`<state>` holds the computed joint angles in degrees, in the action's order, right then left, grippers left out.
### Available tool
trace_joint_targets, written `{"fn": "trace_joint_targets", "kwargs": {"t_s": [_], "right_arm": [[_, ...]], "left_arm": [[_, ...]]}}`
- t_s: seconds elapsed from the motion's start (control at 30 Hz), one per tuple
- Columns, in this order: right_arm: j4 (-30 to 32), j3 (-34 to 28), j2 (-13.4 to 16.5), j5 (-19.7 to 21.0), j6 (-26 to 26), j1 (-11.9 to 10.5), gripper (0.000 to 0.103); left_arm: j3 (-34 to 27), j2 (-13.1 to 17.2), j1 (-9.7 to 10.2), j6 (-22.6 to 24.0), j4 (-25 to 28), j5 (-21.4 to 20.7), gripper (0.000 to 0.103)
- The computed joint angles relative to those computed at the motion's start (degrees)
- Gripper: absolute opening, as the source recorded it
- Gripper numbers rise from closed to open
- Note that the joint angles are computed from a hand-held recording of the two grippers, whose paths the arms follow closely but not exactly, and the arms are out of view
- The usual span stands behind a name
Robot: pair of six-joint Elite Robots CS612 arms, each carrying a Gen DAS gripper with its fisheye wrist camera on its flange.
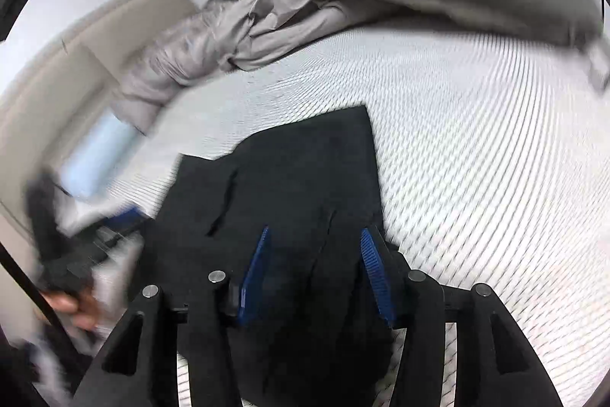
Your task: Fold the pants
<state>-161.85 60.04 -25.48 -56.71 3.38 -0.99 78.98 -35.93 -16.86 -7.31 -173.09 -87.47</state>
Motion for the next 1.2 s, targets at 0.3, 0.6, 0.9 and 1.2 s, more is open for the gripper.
{"fn": "trace_joint_targets", "kwargs": {"t_s": [0.3, 0.6, 0.9, 1.2], "right_arm": [[3.17, 1.66, 0.22, 10.43, -0.71, -2.08, 0.050], [-4.14, 8.58, -4.10, 7.63, -3.18, -1.78, 0.007], [-5.36, 10.23, -4.58, 0.73, 0.06, -2.00, 0.033], [-1.06, 7.97, -2.49, 8.57, 0.21, -2.66, 0.026]], "left_arm": [[0.47, 0.13, -1.14, 0.52, -0.25, 3.96, 0.066], [0.47, -0.34, -2.56, 2.97, -0.92, 3.08, 0.066], [0.89, -0.35, -5.76, 5.57, -5.23, -6.46, 0.066], [-0.05, 1.00, -9.34, 9.61, -3.49, -2.57, 0.066]]}}
